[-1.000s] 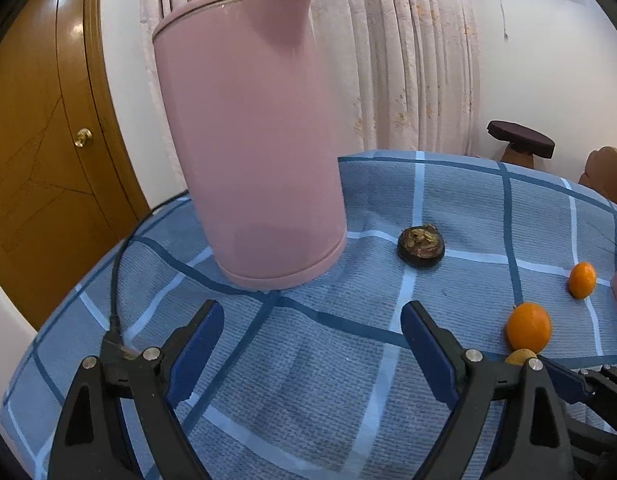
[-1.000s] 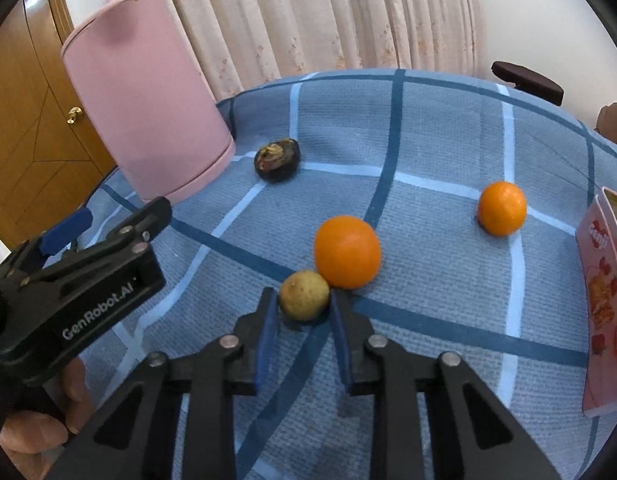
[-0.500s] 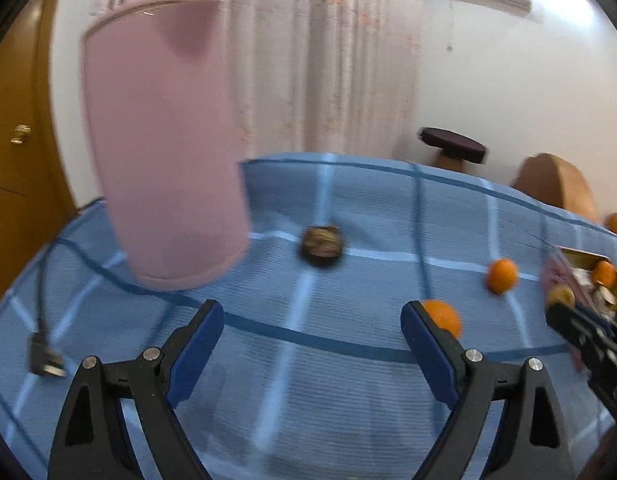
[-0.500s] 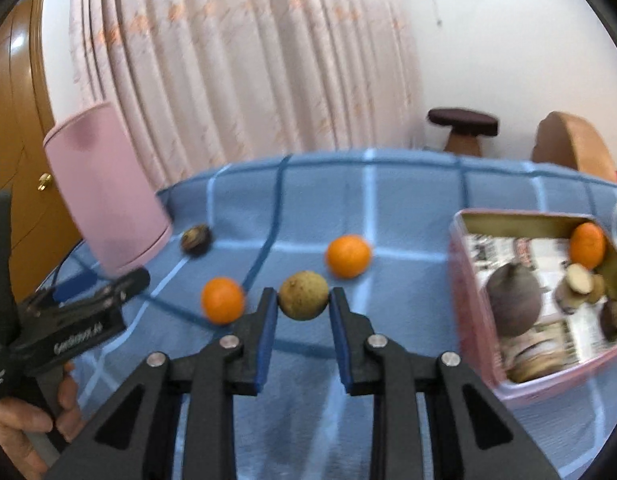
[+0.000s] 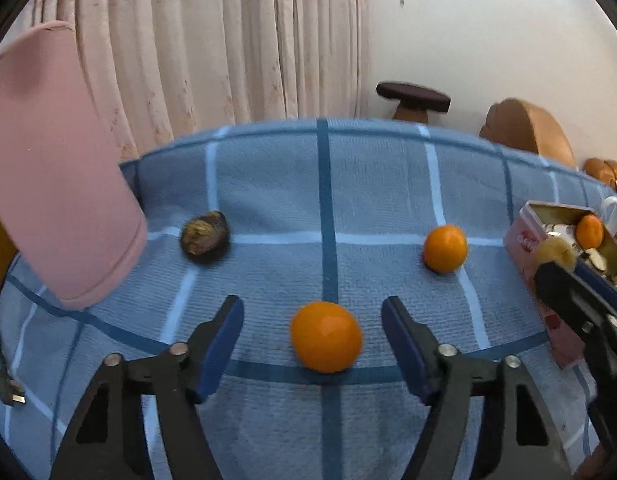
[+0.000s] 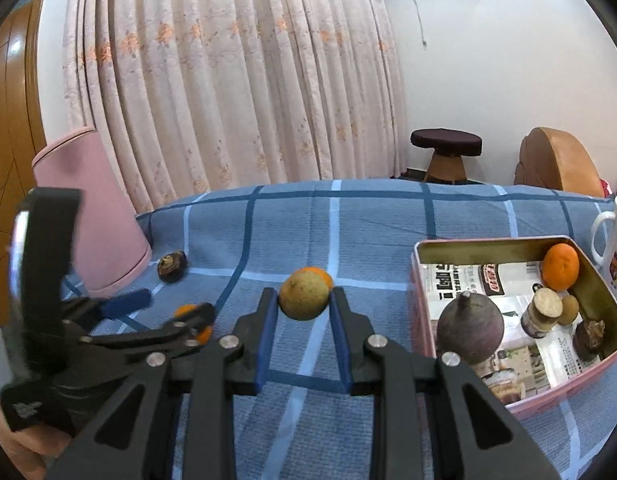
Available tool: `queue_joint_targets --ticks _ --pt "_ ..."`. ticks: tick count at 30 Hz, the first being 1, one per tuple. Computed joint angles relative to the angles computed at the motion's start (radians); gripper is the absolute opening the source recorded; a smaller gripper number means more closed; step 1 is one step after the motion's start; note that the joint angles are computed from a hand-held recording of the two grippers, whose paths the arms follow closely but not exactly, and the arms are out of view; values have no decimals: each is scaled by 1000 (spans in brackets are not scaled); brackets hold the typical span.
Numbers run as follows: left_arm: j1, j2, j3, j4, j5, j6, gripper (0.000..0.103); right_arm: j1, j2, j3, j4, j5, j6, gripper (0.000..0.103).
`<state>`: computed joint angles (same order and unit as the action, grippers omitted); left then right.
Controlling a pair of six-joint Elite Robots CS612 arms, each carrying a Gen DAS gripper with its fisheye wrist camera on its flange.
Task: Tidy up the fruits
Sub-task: 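Grasp an orange with the left gripper while the right lifts the yellow-brown fruit, then lift the orange with the left gripper while the right carries its fruit toward the tin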
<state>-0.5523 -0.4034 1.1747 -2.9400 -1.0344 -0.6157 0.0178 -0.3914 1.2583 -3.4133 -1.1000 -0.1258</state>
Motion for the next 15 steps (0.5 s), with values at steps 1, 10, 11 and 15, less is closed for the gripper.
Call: queue_joint_targets --ticks 1,10,11,15 --pt "2 3 -10 28 -9 -6 62 0 0 -1 3 1 -1 29" --pt "21 -3 6 -15 -91 -37 41 0 2 -8 17 11 -6 29" --pt "19 -4 9 -15 -75 -40 41 0 2 -9 16 14 -5 29" --pt "12 -12 37 -81 -31 -58 41 -6 8 -14 8 55 12 29"
